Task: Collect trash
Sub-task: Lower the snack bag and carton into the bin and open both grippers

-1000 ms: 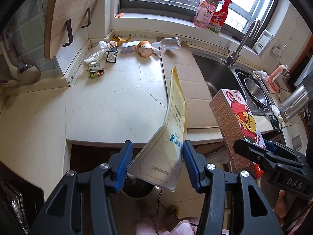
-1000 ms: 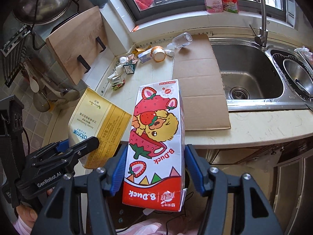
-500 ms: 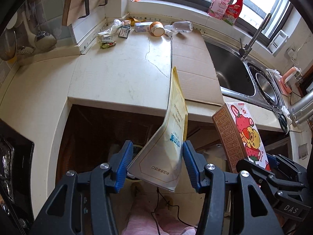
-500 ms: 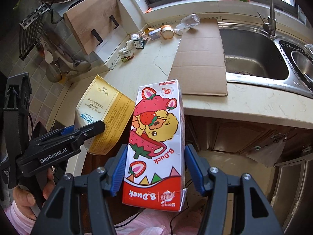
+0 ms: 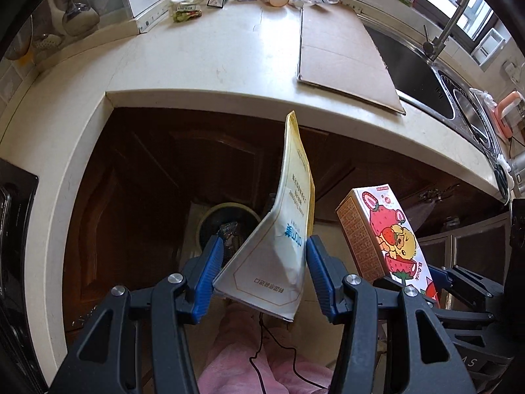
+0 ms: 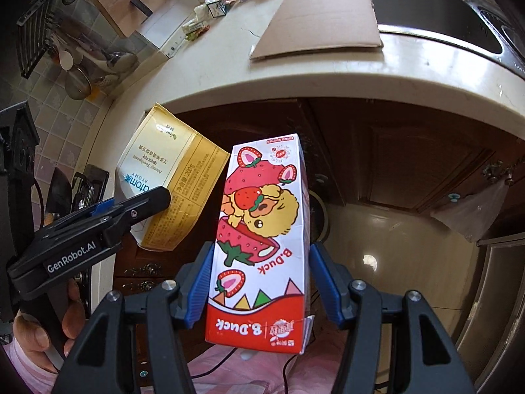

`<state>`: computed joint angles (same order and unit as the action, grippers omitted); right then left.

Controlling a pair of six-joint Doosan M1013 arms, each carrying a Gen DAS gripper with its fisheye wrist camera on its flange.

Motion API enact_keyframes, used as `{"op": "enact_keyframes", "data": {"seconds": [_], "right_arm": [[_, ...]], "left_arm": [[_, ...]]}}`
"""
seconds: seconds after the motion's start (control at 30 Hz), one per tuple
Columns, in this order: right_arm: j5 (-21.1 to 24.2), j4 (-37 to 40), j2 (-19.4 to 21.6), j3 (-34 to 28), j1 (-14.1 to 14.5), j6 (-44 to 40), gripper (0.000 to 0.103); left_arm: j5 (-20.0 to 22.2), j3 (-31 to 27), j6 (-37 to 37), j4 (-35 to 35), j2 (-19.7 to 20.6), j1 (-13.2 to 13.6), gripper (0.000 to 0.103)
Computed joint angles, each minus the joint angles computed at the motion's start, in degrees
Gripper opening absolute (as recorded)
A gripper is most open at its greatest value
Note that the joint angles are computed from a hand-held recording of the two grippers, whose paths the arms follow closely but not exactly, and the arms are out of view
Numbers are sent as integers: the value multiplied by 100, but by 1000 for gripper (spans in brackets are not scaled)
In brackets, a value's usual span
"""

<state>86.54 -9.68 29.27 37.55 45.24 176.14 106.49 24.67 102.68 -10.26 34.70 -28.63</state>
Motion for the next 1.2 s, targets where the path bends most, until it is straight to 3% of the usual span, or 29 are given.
{"op": "enact_keyframes", "data": {"seconds": [0.4, 0.57, 0.73, 0.97, 1.2], "right_arm": [[-716, 1180, -104, 1129, -207, -156, 58], [-1262, 1817, -94, 1684, -339, -364, 58], [-1533, 2394, 110, 1954, -519, -620, 58], [-1704, 2957, 536, 1961, -748, -923, 59], [-1513, 3180, 958, 1712, -926, -1207, 59]], "left_arm": [[-935, 1868, -76, 9, -504, 160, 50], [-1233, 2377, -114, -31, -491, 253, 50], [-1461, 2725, -142, 77, -377, 312, 51], [-1472, 2757, -90, 604, 86, 265, 51], [-1292, 2385, 430, 1135, 565, 180, 56]]}}
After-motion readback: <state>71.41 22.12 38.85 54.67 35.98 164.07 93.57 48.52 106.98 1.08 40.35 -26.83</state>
